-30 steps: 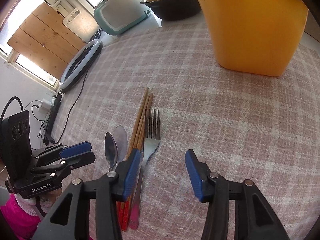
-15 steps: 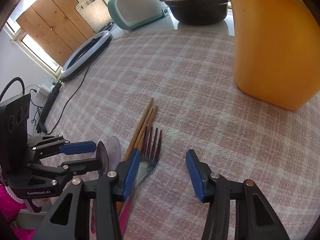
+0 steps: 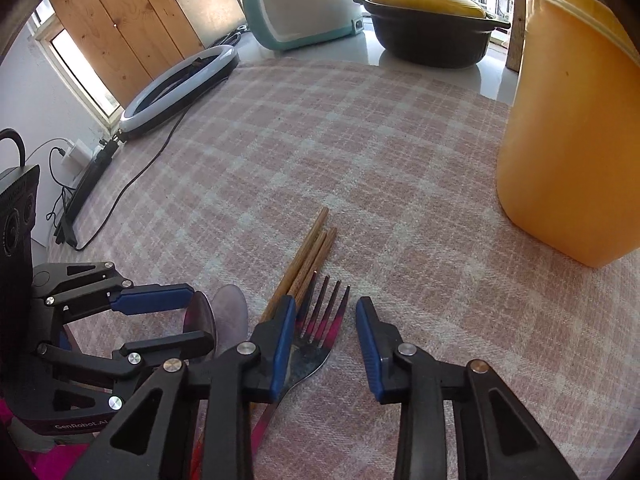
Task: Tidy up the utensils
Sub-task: 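Close left tool on the metal spoon while right tool closes on the metal fork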
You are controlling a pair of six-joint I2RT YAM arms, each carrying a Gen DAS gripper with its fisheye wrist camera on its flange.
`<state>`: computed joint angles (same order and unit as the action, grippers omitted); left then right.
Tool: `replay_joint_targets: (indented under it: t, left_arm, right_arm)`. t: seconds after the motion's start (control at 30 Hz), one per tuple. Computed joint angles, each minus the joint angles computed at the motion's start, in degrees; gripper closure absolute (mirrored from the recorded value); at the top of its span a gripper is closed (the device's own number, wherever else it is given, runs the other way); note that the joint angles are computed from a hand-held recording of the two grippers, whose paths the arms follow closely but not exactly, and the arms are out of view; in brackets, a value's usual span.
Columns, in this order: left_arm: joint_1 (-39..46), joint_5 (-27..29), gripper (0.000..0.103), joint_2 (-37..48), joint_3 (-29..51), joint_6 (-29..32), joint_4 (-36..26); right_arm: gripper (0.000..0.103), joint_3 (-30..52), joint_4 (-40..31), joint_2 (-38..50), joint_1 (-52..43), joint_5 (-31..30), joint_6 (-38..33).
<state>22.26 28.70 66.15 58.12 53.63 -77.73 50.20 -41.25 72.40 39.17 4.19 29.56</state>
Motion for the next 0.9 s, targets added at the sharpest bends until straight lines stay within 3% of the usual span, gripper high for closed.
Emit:
replay_joint_targets:
  t: [0.1, 0.4, 0.53, 0.9]
  left_arm:
    - [0.8, 0.4, 0.084, -1.2, -0.7, 1.1, -0.2]
    - [2.5, 1.7, 0.096, -1.0, 0.0, 1.7, 0.0]
    - [2.9, 2.4, 0.099, -0.2, 1.1, 1.7, -1.2]
    - [3.5, 3.0, 0.102, 1.0, 3.1, 3.3, -4.5]
  right_arm:
    - [0.079, 0.8, -0.5, 0.7, 0.5, 0.4, 0.2]
    - [0.083, 4.4, -4.0, 3.7, 3.5, 4.9, 0.5]
    - [0.094, 5.3, -4.7, 3.5, 3.8, 5.5, 1.0]
    - [0.098, 6.0, -5.0, 3.5, 2.1, 2.4, 0.6]
